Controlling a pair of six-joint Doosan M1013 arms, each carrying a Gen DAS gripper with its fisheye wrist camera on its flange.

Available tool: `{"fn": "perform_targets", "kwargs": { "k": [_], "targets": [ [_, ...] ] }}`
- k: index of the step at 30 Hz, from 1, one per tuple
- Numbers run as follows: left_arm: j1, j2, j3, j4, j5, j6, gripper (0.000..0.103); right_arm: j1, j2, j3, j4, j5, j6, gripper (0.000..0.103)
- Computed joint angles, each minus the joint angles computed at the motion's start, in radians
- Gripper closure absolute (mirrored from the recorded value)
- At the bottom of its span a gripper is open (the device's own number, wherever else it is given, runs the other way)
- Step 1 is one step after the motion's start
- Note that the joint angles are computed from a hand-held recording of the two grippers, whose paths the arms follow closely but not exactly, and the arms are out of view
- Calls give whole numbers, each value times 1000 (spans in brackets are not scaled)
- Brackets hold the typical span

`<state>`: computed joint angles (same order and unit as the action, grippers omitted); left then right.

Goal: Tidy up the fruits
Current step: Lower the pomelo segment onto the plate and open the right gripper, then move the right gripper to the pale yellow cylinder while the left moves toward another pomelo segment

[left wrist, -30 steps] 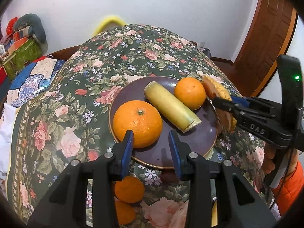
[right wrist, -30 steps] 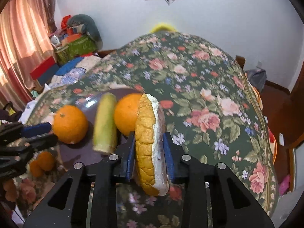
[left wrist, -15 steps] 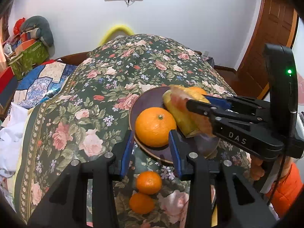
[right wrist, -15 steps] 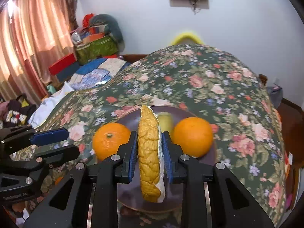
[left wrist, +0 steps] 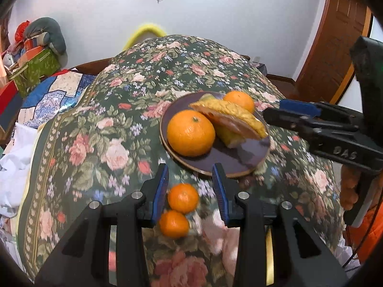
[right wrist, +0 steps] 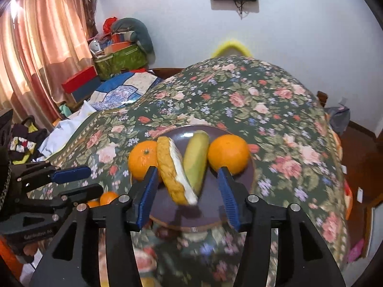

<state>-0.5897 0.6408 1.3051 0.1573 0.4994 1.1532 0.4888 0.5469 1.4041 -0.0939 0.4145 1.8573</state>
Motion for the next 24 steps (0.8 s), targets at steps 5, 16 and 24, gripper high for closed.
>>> {"fn": "perform_targets", "kwargs": {
  "k": [5, 16, 24],
  "targets": [
    [-10, -37, 59, -35, 2, 20, 66, 15, -45, 63, -90, 9, 87, 47],
    [-44, -83, 163, -34, 19, 31, 64, 62, -111, 197, -227, 48, 251, 34],
    [-57, -70, 174, -109, 43, 119, 63, 70, -89, 215, -160, 96, 225, 34]
  ]
}}
